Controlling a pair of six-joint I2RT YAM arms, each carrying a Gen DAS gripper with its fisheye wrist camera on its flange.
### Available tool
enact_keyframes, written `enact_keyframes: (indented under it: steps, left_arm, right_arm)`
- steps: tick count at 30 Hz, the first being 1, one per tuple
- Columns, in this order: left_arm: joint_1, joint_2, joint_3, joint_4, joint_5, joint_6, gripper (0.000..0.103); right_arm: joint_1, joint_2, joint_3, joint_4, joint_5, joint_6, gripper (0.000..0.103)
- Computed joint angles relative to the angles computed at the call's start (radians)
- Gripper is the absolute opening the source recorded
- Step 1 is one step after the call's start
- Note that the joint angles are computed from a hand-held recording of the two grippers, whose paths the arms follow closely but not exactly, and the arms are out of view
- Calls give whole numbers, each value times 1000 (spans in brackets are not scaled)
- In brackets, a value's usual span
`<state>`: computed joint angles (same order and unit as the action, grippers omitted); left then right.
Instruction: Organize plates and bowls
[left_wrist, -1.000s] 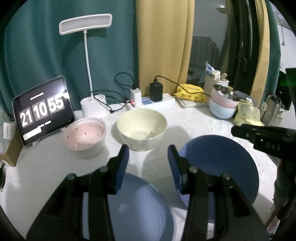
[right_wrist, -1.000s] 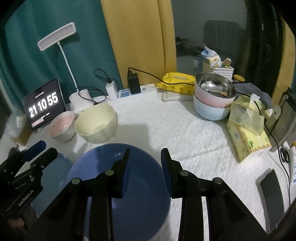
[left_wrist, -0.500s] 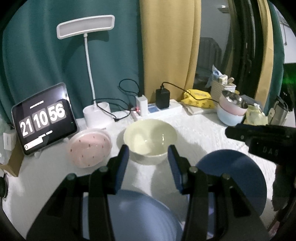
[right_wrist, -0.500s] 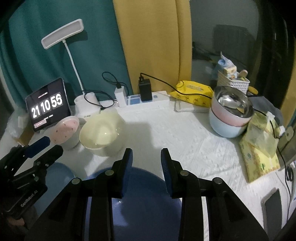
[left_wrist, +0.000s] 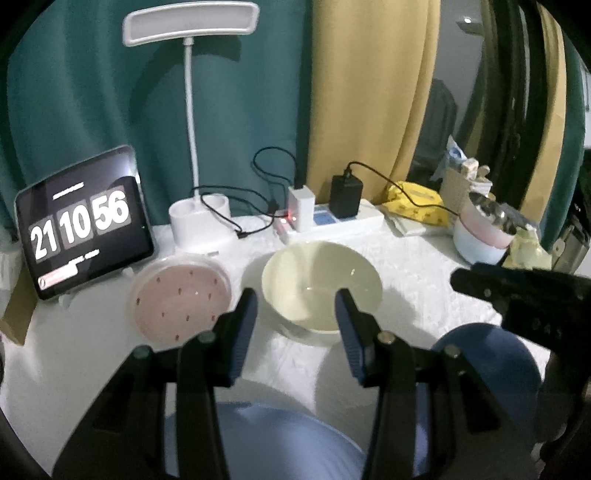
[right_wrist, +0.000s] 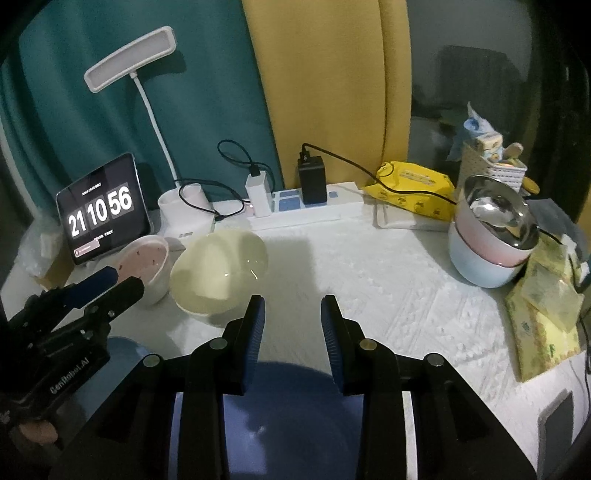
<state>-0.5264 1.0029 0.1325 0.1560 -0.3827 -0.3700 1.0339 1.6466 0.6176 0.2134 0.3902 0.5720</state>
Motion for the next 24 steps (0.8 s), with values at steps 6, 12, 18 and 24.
enact_keyframes:
  steps: [6, 12, 18, 24]
  left_arm:
    - [95, 174, 24, 125, 97, 43, 45]
    - [167, 316, 43, 211, 201, 47, 45]
    - [237, 443, 88, 240, 255, 43, 45]
    - [264, 517, 122, 247, 282, 52, 45]
  right_arm:
    - [-50, 91, 81, -7, -40, -46, 33]
    - [-76, 205, 172, -22, -98, -42, 33]
    - [-109, 293, 251, -59, -161, -2, 33]
    - [-110, 349, 311, -76, -180, -1, 33]
